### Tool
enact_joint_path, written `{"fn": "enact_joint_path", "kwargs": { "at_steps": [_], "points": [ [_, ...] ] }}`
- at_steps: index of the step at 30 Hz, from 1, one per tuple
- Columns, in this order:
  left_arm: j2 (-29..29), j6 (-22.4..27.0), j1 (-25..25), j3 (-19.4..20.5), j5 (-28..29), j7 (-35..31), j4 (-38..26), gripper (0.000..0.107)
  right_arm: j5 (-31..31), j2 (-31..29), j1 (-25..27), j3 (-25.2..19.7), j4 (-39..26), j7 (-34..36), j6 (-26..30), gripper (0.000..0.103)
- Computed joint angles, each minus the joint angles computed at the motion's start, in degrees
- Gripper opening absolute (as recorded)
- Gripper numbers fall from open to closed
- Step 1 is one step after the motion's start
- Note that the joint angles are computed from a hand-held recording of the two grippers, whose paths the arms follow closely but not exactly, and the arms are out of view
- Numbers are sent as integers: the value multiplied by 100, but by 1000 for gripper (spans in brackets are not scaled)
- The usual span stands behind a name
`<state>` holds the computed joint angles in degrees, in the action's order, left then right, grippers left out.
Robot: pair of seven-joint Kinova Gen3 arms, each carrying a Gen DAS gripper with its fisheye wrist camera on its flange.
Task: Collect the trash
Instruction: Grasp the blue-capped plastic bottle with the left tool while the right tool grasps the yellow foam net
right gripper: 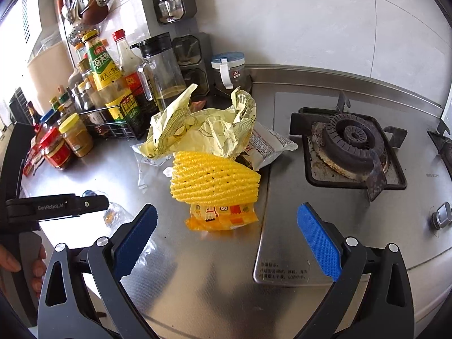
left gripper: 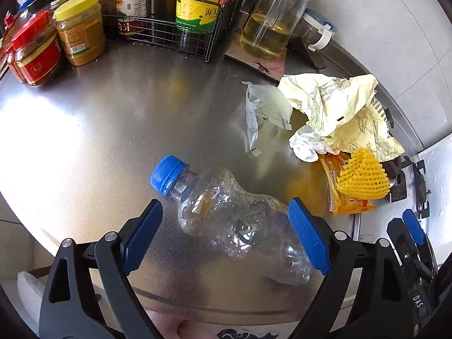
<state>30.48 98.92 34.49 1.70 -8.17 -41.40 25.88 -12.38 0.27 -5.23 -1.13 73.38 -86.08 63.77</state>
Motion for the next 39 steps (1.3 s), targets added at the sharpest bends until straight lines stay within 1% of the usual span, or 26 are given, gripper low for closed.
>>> {"fn": "enact_joint_path", "kwargs": {
  "at_steps": [2,5,7,10,11,12,15,17,18,19,21,25,29,34,39],
  "points": [
    [161,199,-107,64,132,-57,-198,84,-66,129,1,1,-51,40,-41,99],
    [143,83,-211,82,284,-51,-9,85,-23,277,-15,-28,-99,-15,-147,98],
    [137,21,-239,86,300,-124,69,82,36,364,-27,-43,-133,-75,-180,95],
    [69,-120,-353,139,427,-205,258,77,67,558,-14,-46,-281,-160,-14,87],
    [46,-164,-368,149,443,-241,303,77,87,586,-7,-47,-287,-193,13,81],
    [4,-251,-397,167,477,-279,397,75,76,609,5,-51,-293,-207,31,69],
    [-162,-543,-509,231,607,-364,726,73,207,582,-48,-57,-231,-350,-43,39],
    [-280,-745,-535,252,623,-423,951,70,104,559,5,-73,-203,-316,-62,30],
    [-354,-863,-548,261,630,-440,1080,67,45,535,26,-73,-190,-291,-64,28],
    [-416,-976,-559,271,632,-448,1194,55,-11,494,45,-73,-159,-262,-91,27],
    [-497,-1067,-592,309,665,-468,1299,55,-142,402,86,-64,-108,-185,-130,26],
    [-576,-1047,-533,329,575,-510,1313,55,-325,199,117,-37,-35,-86,-158,26],
    [-756,-1151,-422,334,446,-480,1435,54,-607,32,186,47,2,-17,-62,26],
    [-1050,-1308,-250,369,231,-404,1679,54,-645,-244,172,98,148,23,66,26],
    [-1419,-1534,-124,482,92,-220,2104,54,-604,-585,77,110,427,-2,154,26]
  ]
}}
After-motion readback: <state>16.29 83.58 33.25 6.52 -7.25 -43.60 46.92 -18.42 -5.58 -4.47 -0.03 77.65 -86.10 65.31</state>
